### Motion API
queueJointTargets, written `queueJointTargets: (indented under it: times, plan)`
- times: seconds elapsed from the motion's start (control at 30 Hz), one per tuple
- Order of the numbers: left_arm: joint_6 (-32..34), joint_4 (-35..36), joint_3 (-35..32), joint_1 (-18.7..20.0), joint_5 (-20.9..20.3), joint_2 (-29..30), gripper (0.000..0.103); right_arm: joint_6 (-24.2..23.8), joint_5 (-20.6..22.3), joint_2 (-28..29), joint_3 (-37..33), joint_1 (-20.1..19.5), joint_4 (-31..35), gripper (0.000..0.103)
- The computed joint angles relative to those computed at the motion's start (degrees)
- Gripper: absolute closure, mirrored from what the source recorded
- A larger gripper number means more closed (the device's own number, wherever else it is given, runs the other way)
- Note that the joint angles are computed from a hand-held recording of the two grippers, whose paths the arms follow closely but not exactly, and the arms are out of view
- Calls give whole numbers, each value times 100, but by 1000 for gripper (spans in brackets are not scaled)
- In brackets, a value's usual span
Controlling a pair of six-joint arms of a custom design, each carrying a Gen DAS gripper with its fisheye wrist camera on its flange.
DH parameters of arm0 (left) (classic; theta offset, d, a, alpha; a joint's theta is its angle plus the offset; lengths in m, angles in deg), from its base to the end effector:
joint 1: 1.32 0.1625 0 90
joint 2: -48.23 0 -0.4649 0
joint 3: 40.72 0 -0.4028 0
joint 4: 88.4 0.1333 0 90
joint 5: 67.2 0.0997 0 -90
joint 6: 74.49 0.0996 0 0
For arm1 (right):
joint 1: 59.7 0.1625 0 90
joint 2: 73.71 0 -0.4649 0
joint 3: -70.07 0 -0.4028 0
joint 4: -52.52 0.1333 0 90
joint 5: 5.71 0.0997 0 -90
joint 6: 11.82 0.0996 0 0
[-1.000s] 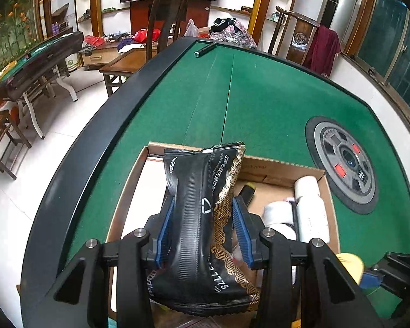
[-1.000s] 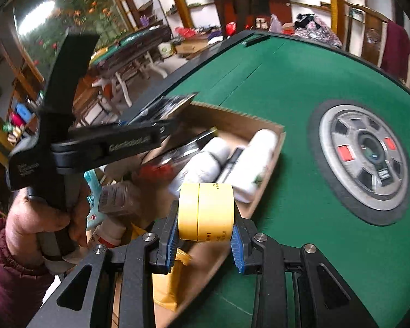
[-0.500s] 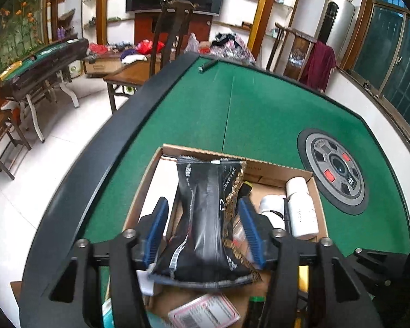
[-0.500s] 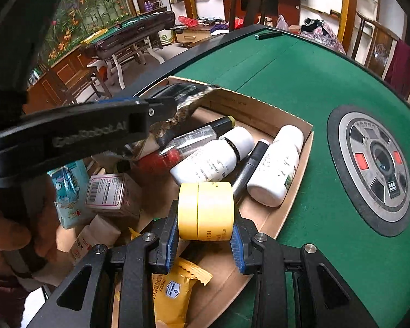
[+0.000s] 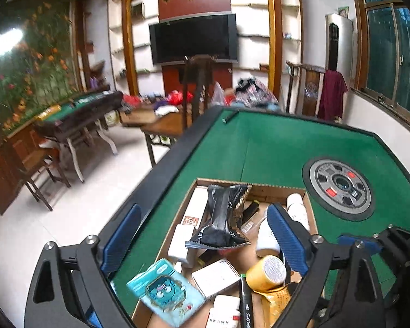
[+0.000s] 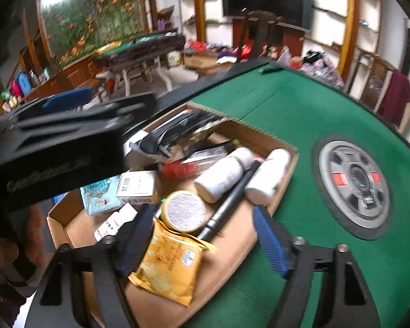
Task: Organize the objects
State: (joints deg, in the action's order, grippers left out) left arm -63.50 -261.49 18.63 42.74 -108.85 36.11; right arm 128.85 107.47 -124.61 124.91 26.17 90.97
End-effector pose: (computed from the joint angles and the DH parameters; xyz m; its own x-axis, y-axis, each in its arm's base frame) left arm -0.4647 -0.7387 -0.0308 -0.6514 0.2774 -0.7062 0.7198 0.5202 -0.4596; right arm 0.0438 -0.7004 0.3602 -0.7238 -0.1507 0.6734 -0.5303 0.7459 -0.4031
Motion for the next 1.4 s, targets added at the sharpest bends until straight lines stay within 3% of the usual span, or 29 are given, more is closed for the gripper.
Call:
queueJointTargets:
  times: [0.23, 0.33, 0.5, 0.77, 1.03, 1.2, 1.4]
  plan:
    - [-91, -803, 510, -309, 621, -46, 3, 568, -203, -625, 744, -191, -462, 11]
    - [-107, -1052, 684, -415, 781, -52, 0, 891, -263, -686, 743, -314, -414, 11]
    - [-427, -968, 910, -535, 1071, -101, 0, 1426, -507, -922, 940, -516, -345, 10]
    - [-566, -1346, 1229, -721, 1318, -188, 0, 1594, -682, -1297, 1401, -655, -603, 9]
    - [-129, -2155, 1467, -912, 977, -295, 0, 1434, -777, -1542, 1736, -667, -865, 9]
    - [-583, -1749, 1710, -932, 732, -506, 0, 1315, -777, -1598, 1840, -645, -982, 9]
    - [-1148, -1414, 1895, -862, 712, -666, 0, 1276, -770, -1592, 1902, -631, -993, 9]
